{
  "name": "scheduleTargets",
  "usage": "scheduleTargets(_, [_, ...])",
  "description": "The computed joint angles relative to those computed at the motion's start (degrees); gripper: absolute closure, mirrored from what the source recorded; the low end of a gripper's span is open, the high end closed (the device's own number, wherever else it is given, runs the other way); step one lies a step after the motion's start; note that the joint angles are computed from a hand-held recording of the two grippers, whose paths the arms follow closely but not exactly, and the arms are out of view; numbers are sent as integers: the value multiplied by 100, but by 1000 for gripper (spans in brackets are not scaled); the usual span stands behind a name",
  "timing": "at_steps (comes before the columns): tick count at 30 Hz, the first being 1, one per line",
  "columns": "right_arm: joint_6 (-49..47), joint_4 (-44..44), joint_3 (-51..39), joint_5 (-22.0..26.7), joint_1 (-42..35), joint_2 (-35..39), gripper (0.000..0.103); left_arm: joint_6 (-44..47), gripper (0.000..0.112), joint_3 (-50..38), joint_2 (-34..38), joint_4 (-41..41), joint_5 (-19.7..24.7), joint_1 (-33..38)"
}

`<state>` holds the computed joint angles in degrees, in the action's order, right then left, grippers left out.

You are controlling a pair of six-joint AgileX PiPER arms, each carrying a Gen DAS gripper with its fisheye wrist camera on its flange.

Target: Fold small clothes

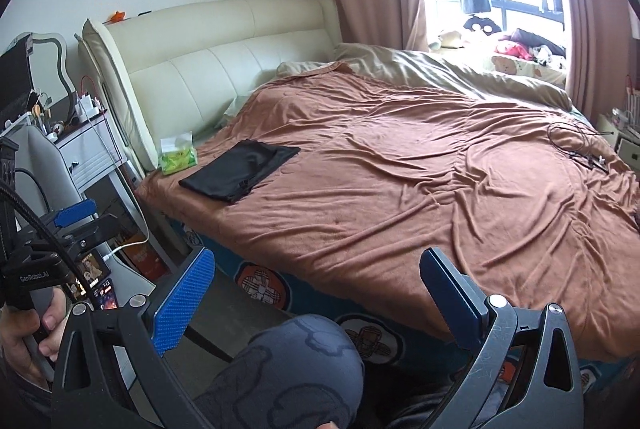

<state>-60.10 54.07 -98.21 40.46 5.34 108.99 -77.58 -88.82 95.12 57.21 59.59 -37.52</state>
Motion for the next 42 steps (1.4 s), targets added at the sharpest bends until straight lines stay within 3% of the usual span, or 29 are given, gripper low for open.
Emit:
scheduleTargets(12, [-1730, 1483, 2059, -693, -469, -1005, 1, -788, 10, 504, 53, 627, 340, -844])
scheduleTargets(17, [-2264, 1911, 2619, -904, -532, -1339, 1, -954, 10, 681, 112, 627, 179, -896])
scheduleTargets(22, [-2699, 2230, 3016, -1119, -534, -1581, 1, -1137, 10, 941, 94, 594, -68, -901])
scheduleTargets(29, [-3451, 2859, 3493, -1231, -645, -1763, 1, -1288, 10, 1095, 51, 724, 38, -1000])
scheduleTargets(42, [-3647, 3176, 3693, -1098, -780, -1828, 1, -1288, 10, 1086, 6, 783, 116, -1087])
